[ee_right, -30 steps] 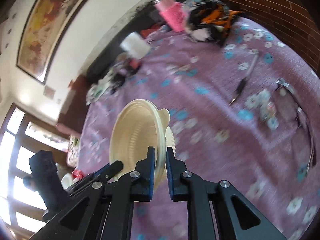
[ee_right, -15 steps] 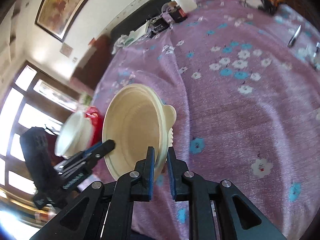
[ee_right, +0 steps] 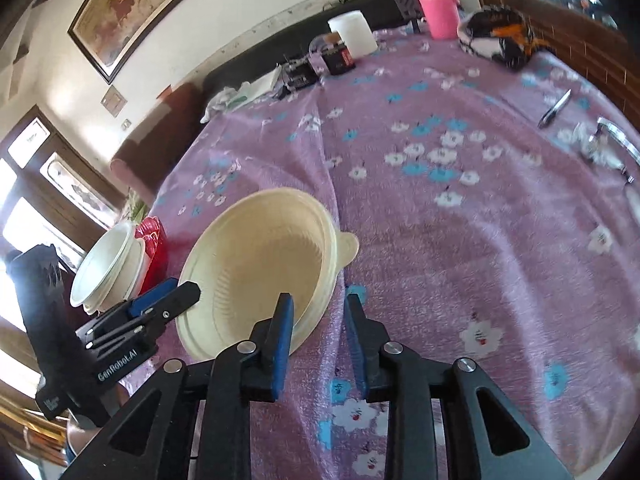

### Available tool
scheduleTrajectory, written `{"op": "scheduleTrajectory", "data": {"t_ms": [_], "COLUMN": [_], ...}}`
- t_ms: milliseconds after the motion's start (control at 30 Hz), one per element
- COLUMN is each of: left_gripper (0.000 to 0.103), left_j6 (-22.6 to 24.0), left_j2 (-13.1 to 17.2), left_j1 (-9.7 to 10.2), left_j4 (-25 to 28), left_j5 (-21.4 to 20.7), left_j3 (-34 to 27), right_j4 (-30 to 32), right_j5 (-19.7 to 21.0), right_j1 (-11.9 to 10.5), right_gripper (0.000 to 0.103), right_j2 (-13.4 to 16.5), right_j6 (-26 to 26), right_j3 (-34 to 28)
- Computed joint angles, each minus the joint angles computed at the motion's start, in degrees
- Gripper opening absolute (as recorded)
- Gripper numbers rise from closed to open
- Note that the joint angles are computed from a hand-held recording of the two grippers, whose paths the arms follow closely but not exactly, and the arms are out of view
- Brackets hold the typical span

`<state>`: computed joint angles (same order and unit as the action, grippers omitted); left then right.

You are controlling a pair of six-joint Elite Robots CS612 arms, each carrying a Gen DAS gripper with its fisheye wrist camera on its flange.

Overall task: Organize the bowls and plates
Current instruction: 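Lift the cream bowl with the left gripper toward the plate stack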

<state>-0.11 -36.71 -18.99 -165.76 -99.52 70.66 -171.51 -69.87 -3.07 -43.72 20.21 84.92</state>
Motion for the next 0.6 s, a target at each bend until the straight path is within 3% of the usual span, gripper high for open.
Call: {"op": "scheduleTrajectory", "data": {"t_ms": [67,200,600], "left_gripper": [0.019,0.019,0.019], "left_j6": [1.02,3.22,2.79], "left_j2": [-0.24,-1.10,-2.02], "left_j1": [-0.30,-1.29,-1.12], "left_j4": [-1.48,-6.10,-9.26], "left_j5": [0.14,4.32,5.10], "left_j3": [0.79,3.03,4.70], "right_j4": [0.27,-0.62,-3.42], "right_j5": [0.77,-0.13,-0.87], "right_j1": [0.11,0.59,1.35], "right_gripper": [0.028,0.022,0.022], "right_j2": [0.44,-0.05,-1.63], "right_j6": [0.61,1.10,0.65], "right_j3": [-0.41,0.17,1.69]}}
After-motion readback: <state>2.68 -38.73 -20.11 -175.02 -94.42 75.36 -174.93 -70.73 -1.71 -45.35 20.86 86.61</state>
